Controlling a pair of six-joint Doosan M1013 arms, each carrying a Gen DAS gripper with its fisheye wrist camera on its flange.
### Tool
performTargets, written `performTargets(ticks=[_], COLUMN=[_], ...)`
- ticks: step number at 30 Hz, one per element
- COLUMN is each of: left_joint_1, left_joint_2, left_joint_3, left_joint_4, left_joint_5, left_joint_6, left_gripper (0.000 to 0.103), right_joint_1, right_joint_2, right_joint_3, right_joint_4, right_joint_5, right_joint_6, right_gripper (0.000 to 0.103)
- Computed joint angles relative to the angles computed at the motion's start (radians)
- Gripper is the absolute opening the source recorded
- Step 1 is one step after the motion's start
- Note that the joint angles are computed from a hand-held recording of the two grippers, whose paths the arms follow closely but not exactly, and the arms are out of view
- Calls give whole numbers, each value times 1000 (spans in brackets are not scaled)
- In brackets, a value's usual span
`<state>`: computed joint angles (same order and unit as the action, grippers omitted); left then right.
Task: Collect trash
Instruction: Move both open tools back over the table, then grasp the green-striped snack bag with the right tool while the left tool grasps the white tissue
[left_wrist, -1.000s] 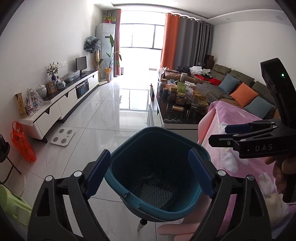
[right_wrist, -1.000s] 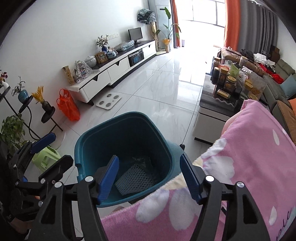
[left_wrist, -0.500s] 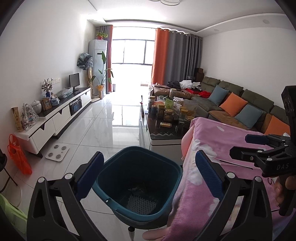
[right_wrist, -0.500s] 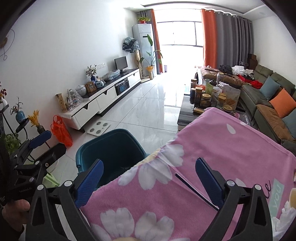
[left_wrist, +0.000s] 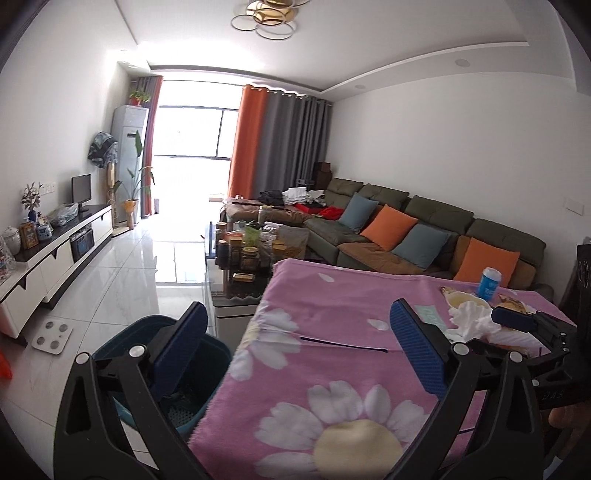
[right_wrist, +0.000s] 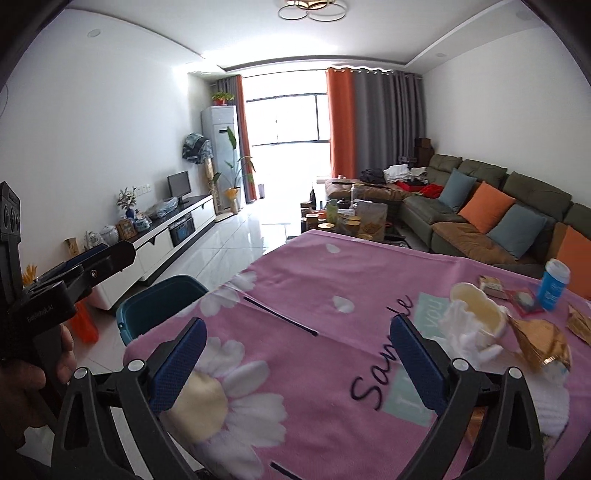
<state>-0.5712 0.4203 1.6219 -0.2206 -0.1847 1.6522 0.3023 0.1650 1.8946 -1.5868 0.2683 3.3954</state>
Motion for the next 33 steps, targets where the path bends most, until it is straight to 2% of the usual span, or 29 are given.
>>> performTargets(ticks=[2, 3, 11, 14, 17, 22, 24, 33], left_joint_1=[-10, -15, -65, -71, -80, -90, -94, -109], left_joint_2=[-2, -2, -11, -10, -5, 8, 20, 62], left_joint_3=[2, 4, 31, 32, 28, 6, -9, -66], left_joint_4=[224, 293, 609, 736, 835, 1080, 1130, 1395], left_joint_5=[3, 1, -62, -83, -94, -99, -105, -95], left_joint_6=[-193, -246, -469, -601, -693, -937, -977, -1224], left_gripper=[97, 97, 97, 97, 97, 97, 97, 97], right_joint_1=[6, 12, 65, 86, 97, 92, 81, 3], right_joint_2=[-23, -33, -104, -123, -138, -149, -149, -130], right_joint_3=[42, 58, 172, 205, 230, 253, 255, 257], right_joint_4=[-84, -96, -119, -80, -33, 61, 109, 213], right_joint_5=[52, 82, 342, 432, 485, 546, 562, 526], right_joint_6=[110, 131, 220, 226, 235, 224, 213, 186], right_gripper=[96, 96, 96, 96, 96, 96, 96, 96])
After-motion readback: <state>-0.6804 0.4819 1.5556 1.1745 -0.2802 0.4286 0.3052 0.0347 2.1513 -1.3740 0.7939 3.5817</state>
